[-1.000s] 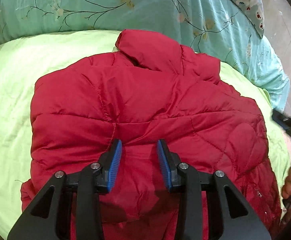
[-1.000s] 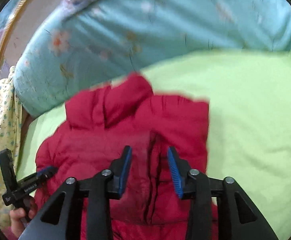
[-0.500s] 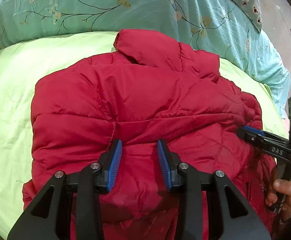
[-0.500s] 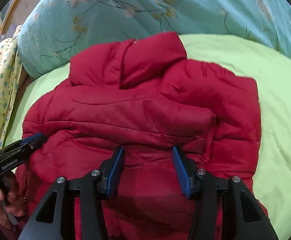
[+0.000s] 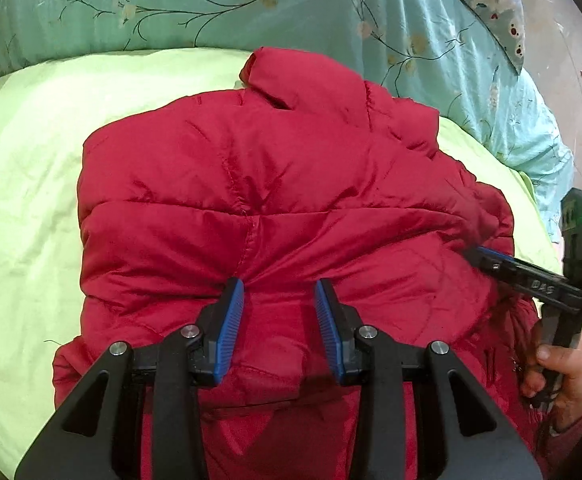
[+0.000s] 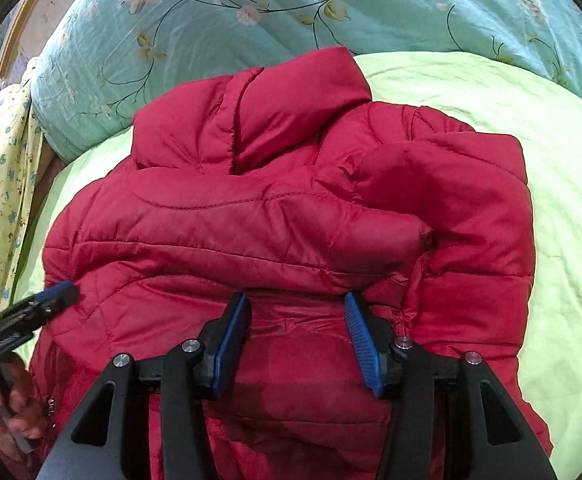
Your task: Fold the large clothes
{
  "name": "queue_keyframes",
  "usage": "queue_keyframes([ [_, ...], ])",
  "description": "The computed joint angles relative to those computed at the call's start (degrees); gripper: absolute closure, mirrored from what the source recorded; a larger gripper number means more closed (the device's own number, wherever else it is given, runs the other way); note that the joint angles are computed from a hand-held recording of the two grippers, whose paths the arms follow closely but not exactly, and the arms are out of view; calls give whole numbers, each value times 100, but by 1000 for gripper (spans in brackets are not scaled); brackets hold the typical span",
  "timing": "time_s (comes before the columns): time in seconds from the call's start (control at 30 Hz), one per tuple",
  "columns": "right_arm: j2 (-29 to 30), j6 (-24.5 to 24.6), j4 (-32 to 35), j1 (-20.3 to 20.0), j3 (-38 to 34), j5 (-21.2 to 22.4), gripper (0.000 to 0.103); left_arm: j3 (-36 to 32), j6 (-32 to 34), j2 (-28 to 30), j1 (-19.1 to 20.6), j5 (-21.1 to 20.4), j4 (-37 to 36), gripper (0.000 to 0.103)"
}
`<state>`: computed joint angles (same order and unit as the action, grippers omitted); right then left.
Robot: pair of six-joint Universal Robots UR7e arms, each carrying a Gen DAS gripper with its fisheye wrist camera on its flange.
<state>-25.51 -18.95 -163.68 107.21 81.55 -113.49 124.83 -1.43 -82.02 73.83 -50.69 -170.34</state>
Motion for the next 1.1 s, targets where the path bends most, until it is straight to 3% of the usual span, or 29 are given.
queue_keyframes([
  [0.07,-95,107,142,20,18,54,50,20,6,0,-8,30,-6,68],
  [0.2,-296,107,-305,38,281,148,50,24,-2,21,11,14,-45,68],
  [0.47,-33,-82,-209,-24,119,-224,50,149,18,-224,-76,29,88,68],
  [0.67,-13,-114,-296,-122,134,15,50,32,-33,-92,82,-107,137,68],
  [0.83,-26,-68,-257,-111,139,3,50,-11,-119,-47,11,92,295,68],
  [1.1,-615,308,-395,94,782,-44,49,-35,-182,-22,-44,274,428,68],
])
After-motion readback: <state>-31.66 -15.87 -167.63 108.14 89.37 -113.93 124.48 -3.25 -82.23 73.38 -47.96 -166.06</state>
